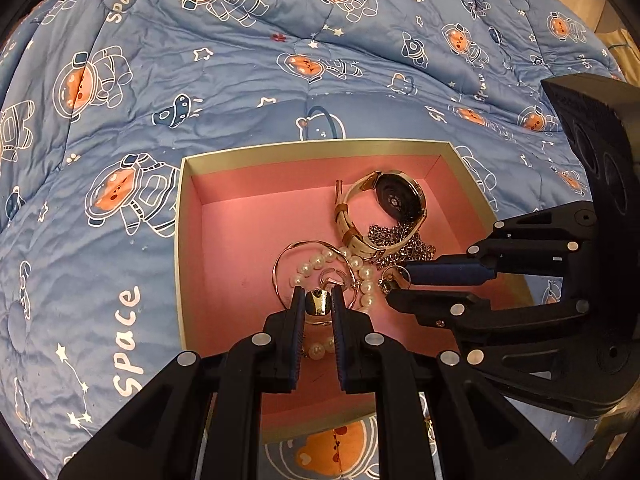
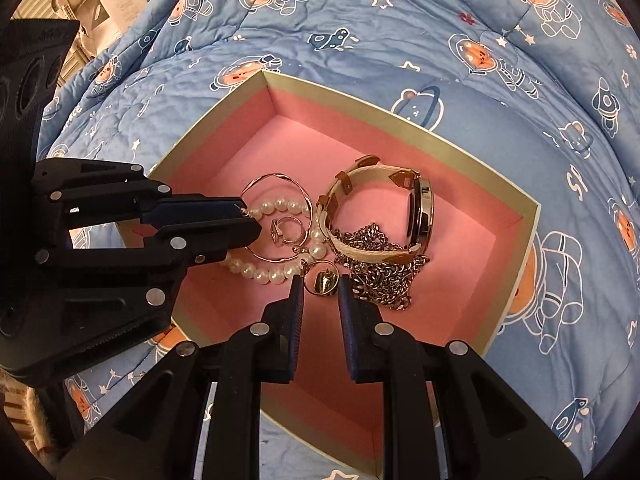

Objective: Organize jewelry
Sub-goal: 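Lower both items into the box and open both tools, then withdraw both tools and move them toward the last charms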

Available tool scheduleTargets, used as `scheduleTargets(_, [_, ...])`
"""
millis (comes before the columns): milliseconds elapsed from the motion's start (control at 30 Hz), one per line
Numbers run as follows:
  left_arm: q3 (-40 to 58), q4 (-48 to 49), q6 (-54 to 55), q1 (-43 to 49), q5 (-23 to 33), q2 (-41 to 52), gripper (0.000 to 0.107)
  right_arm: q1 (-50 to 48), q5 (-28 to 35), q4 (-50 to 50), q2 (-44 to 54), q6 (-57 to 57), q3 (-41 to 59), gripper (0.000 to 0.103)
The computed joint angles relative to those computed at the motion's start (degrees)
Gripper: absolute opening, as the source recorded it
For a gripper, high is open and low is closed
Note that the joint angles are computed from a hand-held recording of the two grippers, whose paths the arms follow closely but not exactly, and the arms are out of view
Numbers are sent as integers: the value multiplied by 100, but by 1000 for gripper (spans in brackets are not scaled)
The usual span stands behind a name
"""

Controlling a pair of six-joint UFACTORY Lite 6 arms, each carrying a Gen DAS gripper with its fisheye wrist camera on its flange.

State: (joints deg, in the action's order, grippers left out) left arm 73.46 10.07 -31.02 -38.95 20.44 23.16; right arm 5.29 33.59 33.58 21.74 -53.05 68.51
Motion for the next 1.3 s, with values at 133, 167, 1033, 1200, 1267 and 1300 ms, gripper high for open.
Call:
scheduleTargets(133, [56, -21, 14, -5, 7, 87, 13, 30, -43, -89, 89, 87, 45, 18])
scheduleTargets(167, [79, -45, 39, -5, 6, 110, 13, 31, -47, -95, 112, 87, 57, 18])
scheduleTargets(1033, [-1390, 2757, -3403, -80, -613, -1575, 81, -258, -741, 1603, -1446, -1730, -1298, 68])
scheduleTargets(1200, [-2527, 4605, -5792, -373, -476, -2627, 90, -570, -813, 3243, -3048, -3405, -2630, 68])
scheduleTargets(1267, [-2950, 5159, -6497, -638, -241, -2995, 92, -727, -642, 3444, -3607, -3578, -3077, 68])
scheduleTargets(1300, [-3145, 5297, -6712, -797, -98, -3160, 93, -761, -582, 3419, -3833, -3538, -3245, 68])
